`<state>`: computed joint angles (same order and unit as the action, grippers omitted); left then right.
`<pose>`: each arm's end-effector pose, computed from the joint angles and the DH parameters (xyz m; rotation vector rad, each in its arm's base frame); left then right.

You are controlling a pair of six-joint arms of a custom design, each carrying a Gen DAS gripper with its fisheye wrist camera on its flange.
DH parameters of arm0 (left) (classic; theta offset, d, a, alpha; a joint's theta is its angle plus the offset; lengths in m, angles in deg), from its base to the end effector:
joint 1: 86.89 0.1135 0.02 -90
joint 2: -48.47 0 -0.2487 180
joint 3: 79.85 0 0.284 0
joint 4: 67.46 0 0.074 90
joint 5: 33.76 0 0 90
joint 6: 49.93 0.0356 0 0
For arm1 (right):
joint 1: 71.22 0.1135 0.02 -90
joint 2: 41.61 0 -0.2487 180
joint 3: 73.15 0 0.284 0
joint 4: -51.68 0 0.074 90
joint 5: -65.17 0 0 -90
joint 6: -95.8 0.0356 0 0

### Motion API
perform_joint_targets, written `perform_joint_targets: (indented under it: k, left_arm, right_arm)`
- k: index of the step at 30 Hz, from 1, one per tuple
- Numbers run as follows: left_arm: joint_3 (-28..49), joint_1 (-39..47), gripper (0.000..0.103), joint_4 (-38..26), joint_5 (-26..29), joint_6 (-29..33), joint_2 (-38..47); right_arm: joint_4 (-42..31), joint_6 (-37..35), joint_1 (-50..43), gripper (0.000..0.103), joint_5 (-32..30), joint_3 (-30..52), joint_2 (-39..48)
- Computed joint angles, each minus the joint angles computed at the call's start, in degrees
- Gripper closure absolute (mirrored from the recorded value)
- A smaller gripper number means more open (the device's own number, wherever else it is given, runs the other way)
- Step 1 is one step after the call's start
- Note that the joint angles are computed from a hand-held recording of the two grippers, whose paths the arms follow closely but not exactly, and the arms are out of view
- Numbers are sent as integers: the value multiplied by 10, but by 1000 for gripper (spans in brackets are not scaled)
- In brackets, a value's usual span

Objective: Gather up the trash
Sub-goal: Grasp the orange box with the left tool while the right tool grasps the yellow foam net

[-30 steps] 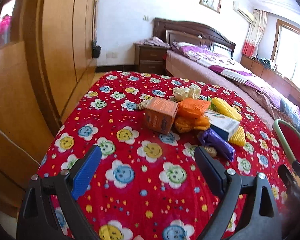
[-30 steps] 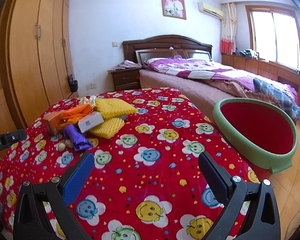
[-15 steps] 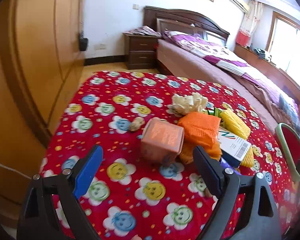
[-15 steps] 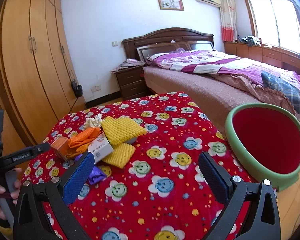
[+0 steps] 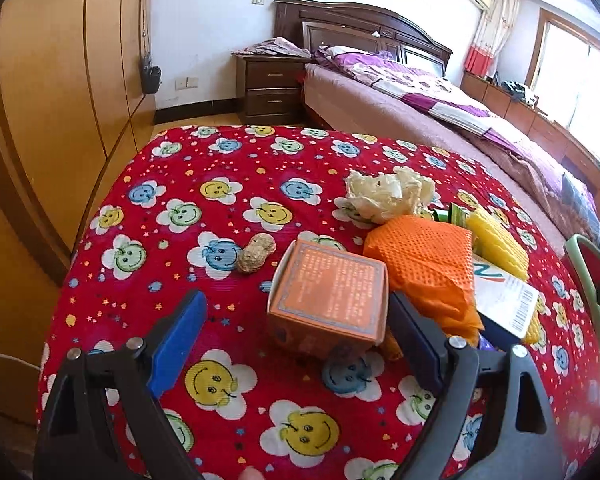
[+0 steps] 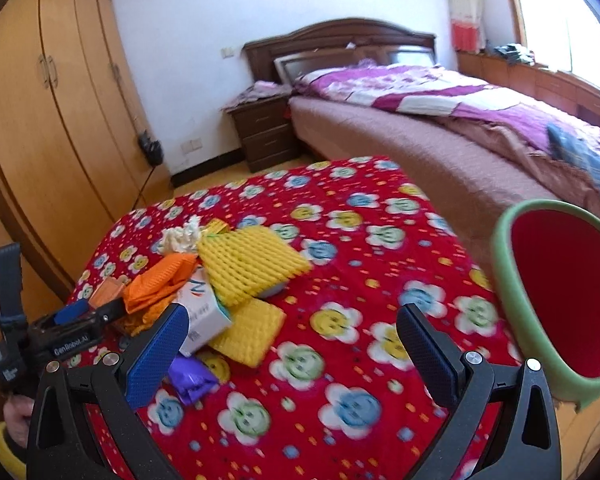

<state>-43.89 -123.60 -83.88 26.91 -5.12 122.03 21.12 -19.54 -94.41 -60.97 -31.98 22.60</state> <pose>0.1999 -0.1273 0.0938 -0.3722 2.3246 -0.0356 0.2235 -0.0729 0.1436 -0.2890 2.2884 0.3723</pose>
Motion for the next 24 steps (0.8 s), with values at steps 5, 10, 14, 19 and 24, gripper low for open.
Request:
perform_joint_targets:
  k: [5, 10, 14, 19, 24]
  left_arm:
    - [-28, 25, 20, 39, 39, 2, -20]
    - [-28, 32, 36, 75, 69, 15, 5]
    - [-30, 40, 40, 83, 86, 9, 7]
    - [-39, 41, 46, 88, 92, 5, -3]
    - [-37, 14, 47, 60, 62, 3, -26]
  right_arm:
    - [62, 36, 89, 0, 62, 38, 77]
    - [91, 52, 140, 0, 101, 86, 175]
    - [89, 52, 147, 24, 90, 115, 227]
    - [77, 66, 123, 62, 33, 111, 230]
    - [75, 70, 107, 79, 10, 96, 214]
